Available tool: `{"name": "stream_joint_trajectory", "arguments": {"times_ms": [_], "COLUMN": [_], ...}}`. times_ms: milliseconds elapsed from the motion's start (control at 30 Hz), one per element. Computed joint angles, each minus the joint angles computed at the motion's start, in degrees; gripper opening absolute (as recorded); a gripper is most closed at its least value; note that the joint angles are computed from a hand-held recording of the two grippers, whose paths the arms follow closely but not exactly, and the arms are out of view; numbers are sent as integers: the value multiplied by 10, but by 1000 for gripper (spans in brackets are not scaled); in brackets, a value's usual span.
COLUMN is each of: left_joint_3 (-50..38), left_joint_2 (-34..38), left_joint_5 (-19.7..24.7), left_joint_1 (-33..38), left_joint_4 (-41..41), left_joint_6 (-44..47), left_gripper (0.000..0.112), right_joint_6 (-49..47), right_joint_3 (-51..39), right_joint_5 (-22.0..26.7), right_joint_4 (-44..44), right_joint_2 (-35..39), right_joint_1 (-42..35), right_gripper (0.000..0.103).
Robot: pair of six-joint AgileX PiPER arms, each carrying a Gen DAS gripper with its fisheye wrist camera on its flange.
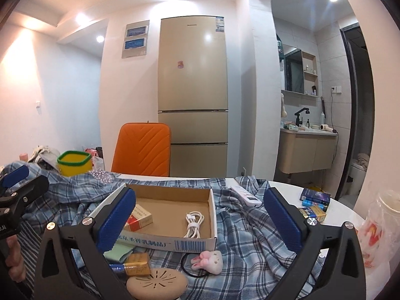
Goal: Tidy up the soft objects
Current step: 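Withdraw both open grippers from the cardboard box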
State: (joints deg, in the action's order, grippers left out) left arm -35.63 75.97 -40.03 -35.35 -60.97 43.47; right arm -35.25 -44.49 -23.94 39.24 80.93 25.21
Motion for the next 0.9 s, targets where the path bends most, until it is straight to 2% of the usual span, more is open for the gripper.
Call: {"name": "stream_joint_trajectory", "arguments": {"times_ms": [233, 700, 833, 900], "left_joint_3": [10, 11, 2, 6], "left_joint_2": [-6, -12, -8, -10], "left_joint_5": [7, -2, 15, 8], "left_joint_1": [13, 9, 17, 14], "left_joint_4": [13, 3, -8, -7], "left_joint_6": [-32, -23, -14, -18], "left_gripper": [103, 103, 103, 103], "right_joint_6": [34, 27, 20, 18], "right_joint_3": [11, -9, -7, -6], "right_joint_5": [-16, 13, 1, -5], "right_joint_4": [-20, -14, -9, -7], "right_joint_2": [1, 11, 12, 14], "right_joint_1": [2, -6, 0, 3], "right_gripper": [103, 103, 103, 103]}}
